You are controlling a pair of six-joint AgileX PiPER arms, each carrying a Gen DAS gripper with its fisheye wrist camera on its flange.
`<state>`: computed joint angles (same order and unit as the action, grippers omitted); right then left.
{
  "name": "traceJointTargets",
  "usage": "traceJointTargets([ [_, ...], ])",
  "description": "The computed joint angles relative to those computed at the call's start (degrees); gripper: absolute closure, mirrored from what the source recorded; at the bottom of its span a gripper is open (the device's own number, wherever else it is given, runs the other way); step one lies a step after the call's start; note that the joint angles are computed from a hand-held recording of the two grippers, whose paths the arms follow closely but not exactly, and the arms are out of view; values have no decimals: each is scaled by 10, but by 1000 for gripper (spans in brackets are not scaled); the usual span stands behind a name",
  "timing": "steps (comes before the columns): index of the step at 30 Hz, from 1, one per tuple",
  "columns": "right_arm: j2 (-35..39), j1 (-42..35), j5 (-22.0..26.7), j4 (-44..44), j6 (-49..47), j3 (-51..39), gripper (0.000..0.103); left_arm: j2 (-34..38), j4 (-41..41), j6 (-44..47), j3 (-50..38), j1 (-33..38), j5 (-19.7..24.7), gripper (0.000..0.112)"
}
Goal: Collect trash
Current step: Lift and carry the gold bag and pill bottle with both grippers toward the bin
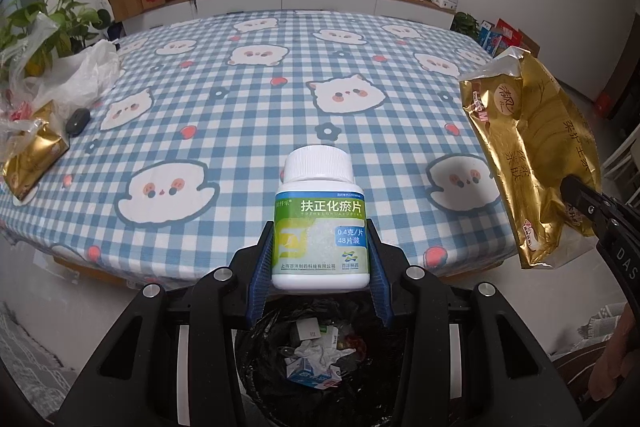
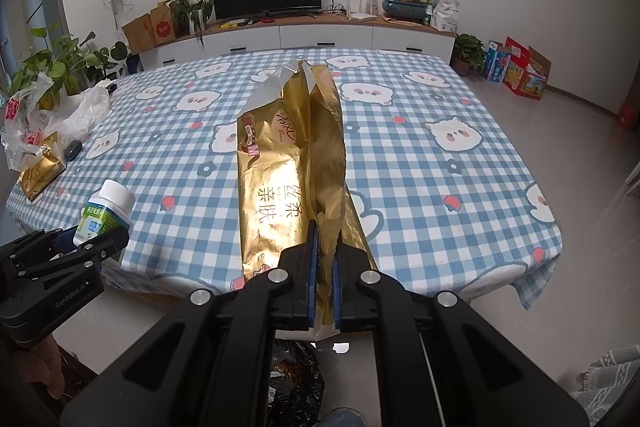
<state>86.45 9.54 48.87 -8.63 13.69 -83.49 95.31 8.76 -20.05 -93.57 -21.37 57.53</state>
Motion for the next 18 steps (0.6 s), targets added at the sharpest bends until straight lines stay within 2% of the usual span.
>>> traceJointTargets([
  [18,-121,37,-15,-38,49,156,99,-120,21,-36,174,-17,-37,71],
])
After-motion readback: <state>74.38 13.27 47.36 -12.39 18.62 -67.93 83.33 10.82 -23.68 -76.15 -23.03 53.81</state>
